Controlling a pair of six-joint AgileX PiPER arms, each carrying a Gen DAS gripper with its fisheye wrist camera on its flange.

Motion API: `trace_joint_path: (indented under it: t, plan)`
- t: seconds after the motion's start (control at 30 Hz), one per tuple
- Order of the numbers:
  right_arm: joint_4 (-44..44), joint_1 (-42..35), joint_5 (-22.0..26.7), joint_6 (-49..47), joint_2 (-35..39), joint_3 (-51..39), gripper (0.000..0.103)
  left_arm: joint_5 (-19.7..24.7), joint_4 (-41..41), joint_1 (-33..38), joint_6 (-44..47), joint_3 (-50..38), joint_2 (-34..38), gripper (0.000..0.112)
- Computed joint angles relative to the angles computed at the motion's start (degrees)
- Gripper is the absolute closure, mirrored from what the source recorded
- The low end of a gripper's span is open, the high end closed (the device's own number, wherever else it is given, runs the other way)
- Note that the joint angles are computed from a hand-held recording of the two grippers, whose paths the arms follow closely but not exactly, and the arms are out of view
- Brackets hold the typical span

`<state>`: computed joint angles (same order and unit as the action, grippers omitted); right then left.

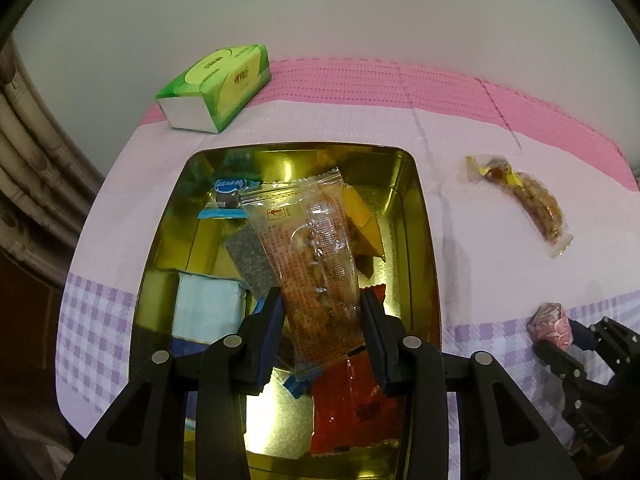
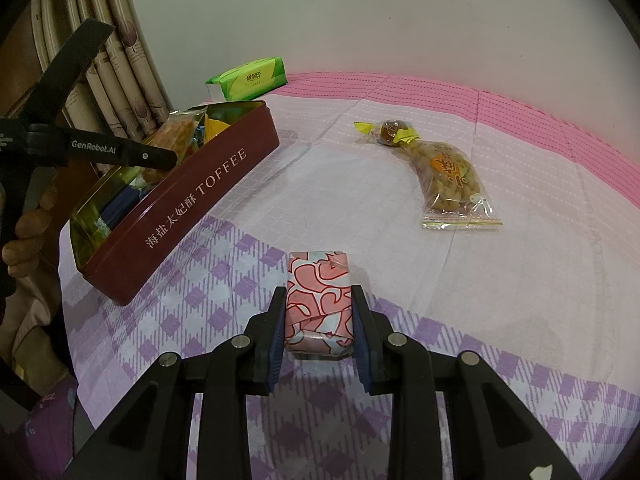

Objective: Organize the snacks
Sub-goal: 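Carry the biscuit bag into the tin with the left gripper while the right gripper holds the cube, then open the left gripper to drop the biscuit bag into the tin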

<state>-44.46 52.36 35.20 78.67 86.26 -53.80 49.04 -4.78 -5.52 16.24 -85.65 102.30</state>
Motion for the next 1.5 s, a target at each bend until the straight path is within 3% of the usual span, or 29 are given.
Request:
trace_joint_path:
  t: [0.8,1.23,1.37,1.5]
  plan:
    - [-0.25,0.10,0.07,0.35,0.08,0.00,0.076,-2.50,6.30,-2.02,-3.18,2.62,-1.90,0.073]
    - [-0.33,0.15,0.20,0.41,0.22,-0.11,0.076,-0.65,7.25,-1.12,-3.68,5.33,-7.64,0.072]
    - [-0.38,0.18,0.25,0.45,0.25,-0.16,0.076,0.91,6.70,-0.45,-3.52,6.80,-10.88,0.070]
    - [-0.49,0.22,0.50,0.43,0.38,-0.23,0.076,1.63,6.24,0.72,-2.79,9.41,-14.78,0.056]
